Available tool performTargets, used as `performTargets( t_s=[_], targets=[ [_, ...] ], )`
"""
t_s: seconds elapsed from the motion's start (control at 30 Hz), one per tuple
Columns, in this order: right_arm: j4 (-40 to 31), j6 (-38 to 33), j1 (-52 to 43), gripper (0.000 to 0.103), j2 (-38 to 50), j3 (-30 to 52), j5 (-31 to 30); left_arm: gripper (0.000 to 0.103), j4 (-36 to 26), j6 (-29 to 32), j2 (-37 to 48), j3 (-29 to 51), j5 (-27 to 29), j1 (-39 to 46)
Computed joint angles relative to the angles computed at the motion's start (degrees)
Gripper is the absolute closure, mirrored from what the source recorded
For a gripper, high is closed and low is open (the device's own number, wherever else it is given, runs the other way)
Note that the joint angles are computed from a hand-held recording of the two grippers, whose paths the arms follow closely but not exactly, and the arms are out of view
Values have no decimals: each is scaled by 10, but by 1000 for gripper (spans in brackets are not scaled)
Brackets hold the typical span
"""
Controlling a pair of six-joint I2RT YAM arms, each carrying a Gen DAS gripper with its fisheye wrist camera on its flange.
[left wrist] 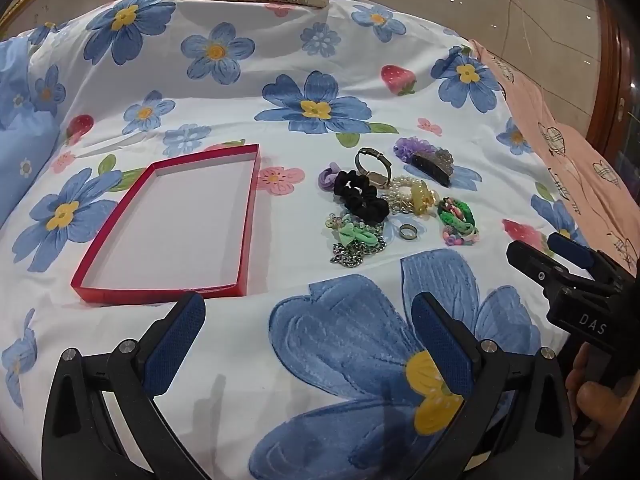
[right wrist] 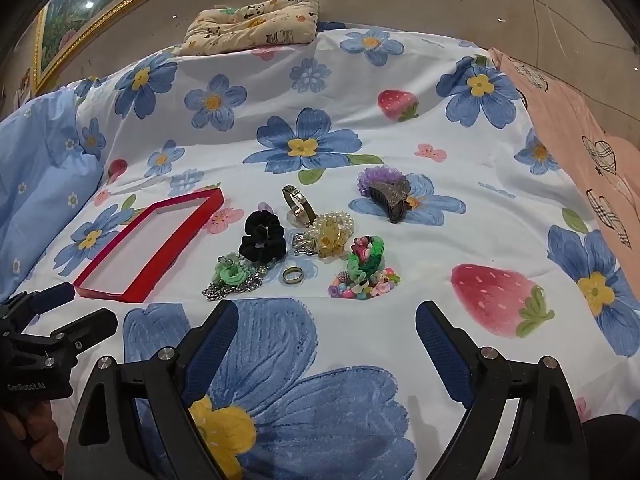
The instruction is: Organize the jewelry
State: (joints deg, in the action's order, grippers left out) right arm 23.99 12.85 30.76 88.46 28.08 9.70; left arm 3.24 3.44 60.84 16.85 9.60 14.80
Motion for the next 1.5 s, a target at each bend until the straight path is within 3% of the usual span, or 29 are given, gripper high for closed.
performTargets(
  t_s=[1.5],
  targets=[
    [-1, 1, 6, 11, -1, 6, -2, 0, 32, 0, 48, 8, 6, 3]
  ],
)
